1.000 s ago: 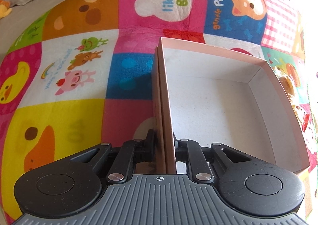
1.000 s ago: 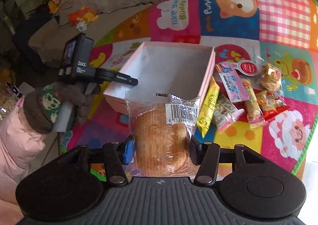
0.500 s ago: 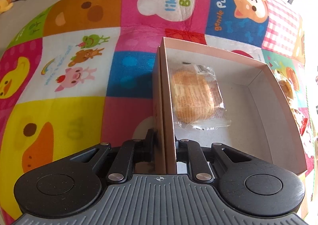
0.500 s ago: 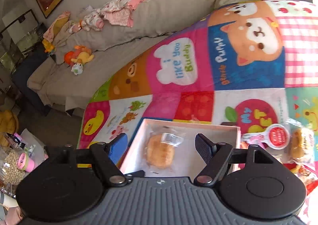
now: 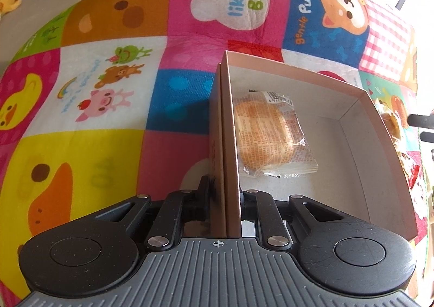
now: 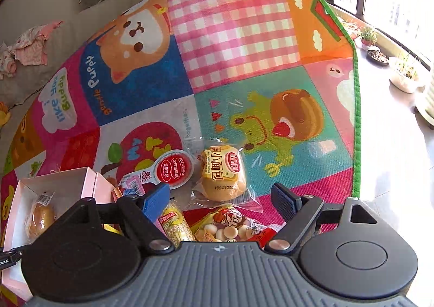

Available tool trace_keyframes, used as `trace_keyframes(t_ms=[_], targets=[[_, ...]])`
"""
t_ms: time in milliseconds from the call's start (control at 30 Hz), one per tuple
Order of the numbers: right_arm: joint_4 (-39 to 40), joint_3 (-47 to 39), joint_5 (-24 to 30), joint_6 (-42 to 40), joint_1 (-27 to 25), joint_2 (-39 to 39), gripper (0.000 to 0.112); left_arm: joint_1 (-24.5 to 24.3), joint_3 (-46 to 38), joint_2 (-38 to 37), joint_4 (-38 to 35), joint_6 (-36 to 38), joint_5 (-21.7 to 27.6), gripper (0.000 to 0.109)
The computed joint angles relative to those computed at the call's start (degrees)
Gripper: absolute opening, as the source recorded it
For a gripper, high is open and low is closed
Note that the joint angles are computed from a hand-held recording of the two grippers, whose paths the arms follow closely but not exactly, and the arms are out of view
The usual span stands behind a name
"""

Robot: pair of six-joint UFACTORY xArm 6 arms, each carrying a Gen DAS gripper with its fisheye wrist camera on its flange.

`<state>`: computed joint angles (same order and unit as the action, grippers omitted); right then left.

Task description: Organize objects

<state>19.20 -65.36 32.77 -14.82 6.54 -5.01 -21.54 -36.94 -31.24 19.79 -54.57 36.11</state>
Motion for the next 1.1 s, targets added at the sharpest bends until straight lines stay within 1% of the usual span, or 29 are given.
trace_keyframes(t_ms=[100, 233, 300, 333, 367, 400, 433, 533, 667, 800, 867, 900, 1000, 1067, 1100], targets=[[2.07, -4.76, 0.81, -0.80, 2.69, 5.37, 0.082, 0.15, -0.18, 0.18, -0.61, 0.31, 0.13, 0.017], [-3.22, -11.99, -1.51, 2.18, 7.24, 13.45, 0.081, 0.10, -0.59, 0.51, -0.44, -0.22, 0.60, 0.016], [-8.07, -15.69, -2.31, 3.35, 9.02, 17.58, 0.072, 0.20, -0.40, 0.30, -0.67, -0.34, 0.55, 0.016], [-10.10, -18.48, -1.04, 3.91, 9.62, 20.18, 0.062, 0.22, -0.32, 0.23, -0.74, -0.47, 0.49, 0.017], [-11.29, -20.67, 0.80, 4.39, 9.96, 22.02, 0.056, 0.22, -0.27, 0.18, -0.75, -0.59, 0.45, 0.017], [-12.25, -21.90, 2.11, 4.75, 10.19, 23.10, 0.056, 0.20, -0.25, 0.18, -0.66, -0.70, 0.43, 0.017], [-13.58, -21.08, 1.15, 4.27, 10.40, 23.01, 0.056, 0.15, -0.31, 0.24, -0.51, -0.87, 0.46, 0.017], [-8.55, -17.65, 3.12, -3.22, 9.54, 19.98, 0.055, 0.04, -0.48, 0.40, -0.13, -1.38, 0.64, 0.016], [-2.33, -7.67, 5.50, -14.56, 6.99, 10.94, 0.055, 0.13, -0.20, 0.31, 0.27, -1.91, 0.28, 0.016], [-4.62, 2.76, 5.72, -20.87, 4.76, 1.32, 0.056, -0.03, -0.33, 0.39, 0.80, -2.66, 0.49, 0.016], [-7.27, 6.76, 4.95, -19.89, 3.98, -2.77, 0.057, -0.15, -0.39, 0.47, 1.19, -3.21, 0.61, 0.016], [-6.29, 7.85, 5.15, -20.26, 3.56, -4.24, 0.057, -0.18, -0.43, 0.50, 1.30, -3.45, 0.65, 0.016], [3.68, 7.73, 8.78, -22.71, 1.84, -6.89, 0.059, -0.30, -0.67, 0.64, 1.36, -4.04, 1.02, 0.016], [10.55, 5.71, 11.31, -23.67, 1.44, -6.17, 0.062, -0.47, -0.80, 0.72, 1.64, -4.42, 1.32, 0.016], [12.02, 5.13, 11.32, -23.54, 1.85, -5.53, 0.063, -0.60, -0.86, 0.76, 1.96, -4.78, 1.47, 0.016]])
